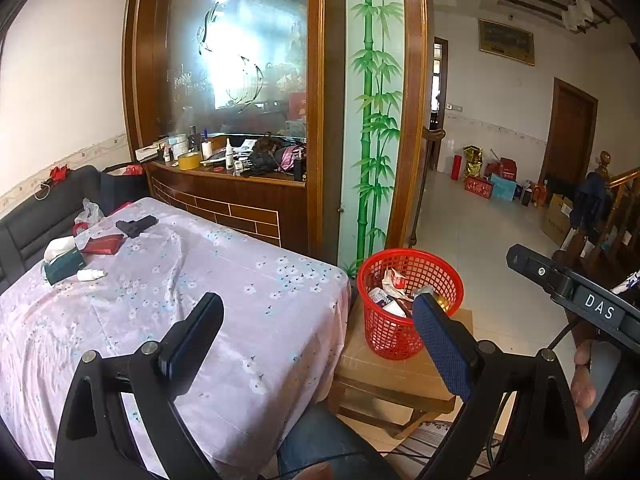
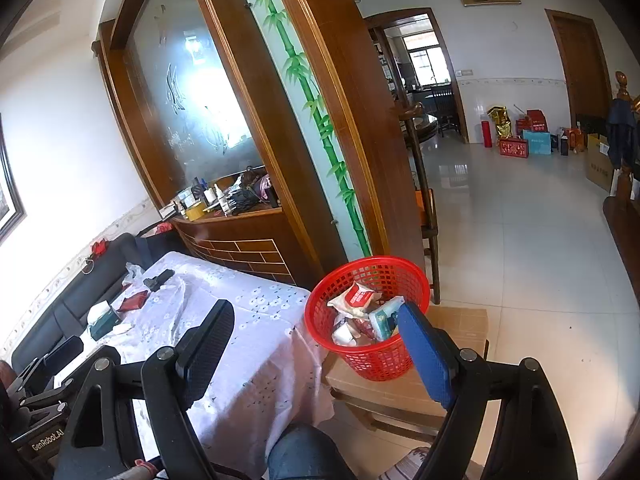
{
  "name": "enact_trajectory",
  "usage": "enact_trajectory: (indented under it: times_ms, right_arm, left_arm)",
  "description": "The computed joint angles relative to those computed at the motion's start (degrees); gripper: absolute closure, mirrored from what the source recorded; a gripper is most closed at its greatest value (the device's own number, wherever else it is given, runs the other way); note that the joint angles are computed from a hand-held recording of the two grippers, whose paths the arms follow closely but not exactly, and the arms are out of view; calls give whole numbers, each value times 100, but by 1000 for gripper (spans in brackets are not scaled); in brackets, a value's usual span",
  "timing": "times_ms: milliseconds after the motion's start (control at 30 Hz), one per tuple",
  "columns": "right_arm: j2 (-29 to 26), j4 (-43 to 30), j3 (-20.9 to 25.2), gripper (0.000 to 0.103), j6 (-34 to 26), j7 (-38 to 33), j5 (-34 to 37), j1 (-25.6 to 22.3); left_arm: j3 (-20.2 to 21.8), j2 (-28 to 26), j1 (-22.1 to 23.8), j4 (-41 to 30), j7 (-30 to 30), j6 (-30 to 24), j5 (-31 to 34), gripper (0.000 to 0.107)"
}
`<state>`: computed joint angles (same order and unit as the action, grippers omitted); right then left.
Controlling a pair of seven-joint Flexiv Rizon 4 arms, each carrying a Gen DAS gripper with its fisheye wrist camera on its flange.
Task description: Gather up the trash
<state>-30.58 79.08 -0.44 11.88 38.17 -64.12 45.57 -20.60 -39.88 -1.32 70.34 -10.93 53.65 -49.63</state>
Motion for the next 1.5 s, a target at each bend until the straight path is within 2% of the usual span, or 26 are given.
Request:
enact_trajectory:
  times_ms: [1500]
  right_arm:
    - [32, 55, 35, 16, 35, 4, 56, -25]
  left_arm:
    - [41, 23, 16, 22, -9, -71, 27, 12]
